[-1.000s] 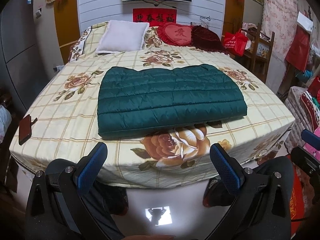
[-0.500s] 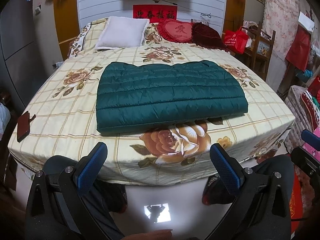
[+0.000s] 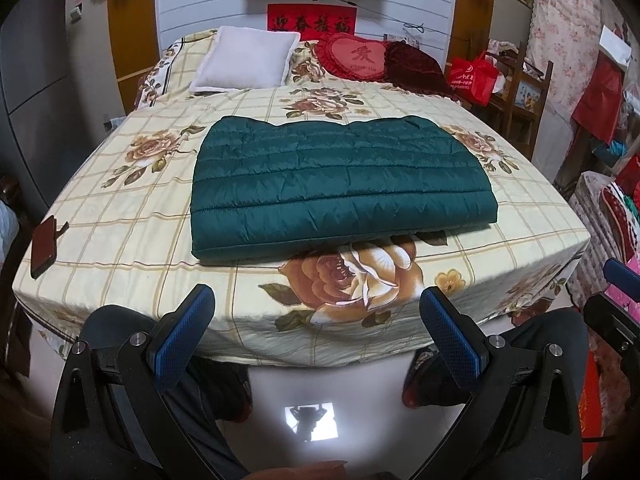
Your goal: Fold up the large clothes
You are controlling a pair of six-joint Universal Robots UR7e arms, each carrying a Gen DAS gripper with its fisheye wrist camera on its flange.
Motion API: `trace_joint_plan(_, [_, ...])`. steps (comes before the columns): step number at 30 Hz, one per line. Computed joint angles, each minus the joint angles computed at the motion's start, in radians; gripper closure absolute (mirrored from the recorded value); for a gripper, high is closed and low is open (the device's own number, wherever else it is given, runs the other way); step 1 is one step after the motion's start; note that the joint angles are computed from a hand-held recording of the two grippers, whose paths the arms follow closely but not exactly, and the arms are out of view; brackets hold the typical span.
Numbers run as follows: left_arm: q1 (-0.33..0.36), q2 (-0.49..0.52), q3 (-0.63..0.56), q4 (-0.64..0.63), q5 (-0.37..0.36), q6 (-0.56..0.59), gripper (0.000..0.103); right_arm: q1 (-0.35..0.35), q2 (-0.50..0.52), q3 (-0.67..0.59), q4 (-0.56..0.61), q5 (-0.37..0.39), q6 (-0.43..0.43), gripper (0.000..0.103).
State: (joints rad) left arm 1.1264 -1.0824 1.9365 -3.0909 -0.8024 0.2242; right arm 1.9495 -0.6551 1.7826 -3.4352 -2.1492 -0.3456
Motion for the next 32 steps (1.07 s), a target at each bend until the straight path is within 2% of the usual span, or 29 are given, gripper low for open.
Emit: trace_joint_plan(32, [0.007, -0.001, 0.004, -0.004, -0.005, -0.004, 0.000, -0.006, -0.011, 0.009, 0.007, 0.008, -0.009, 0.015])
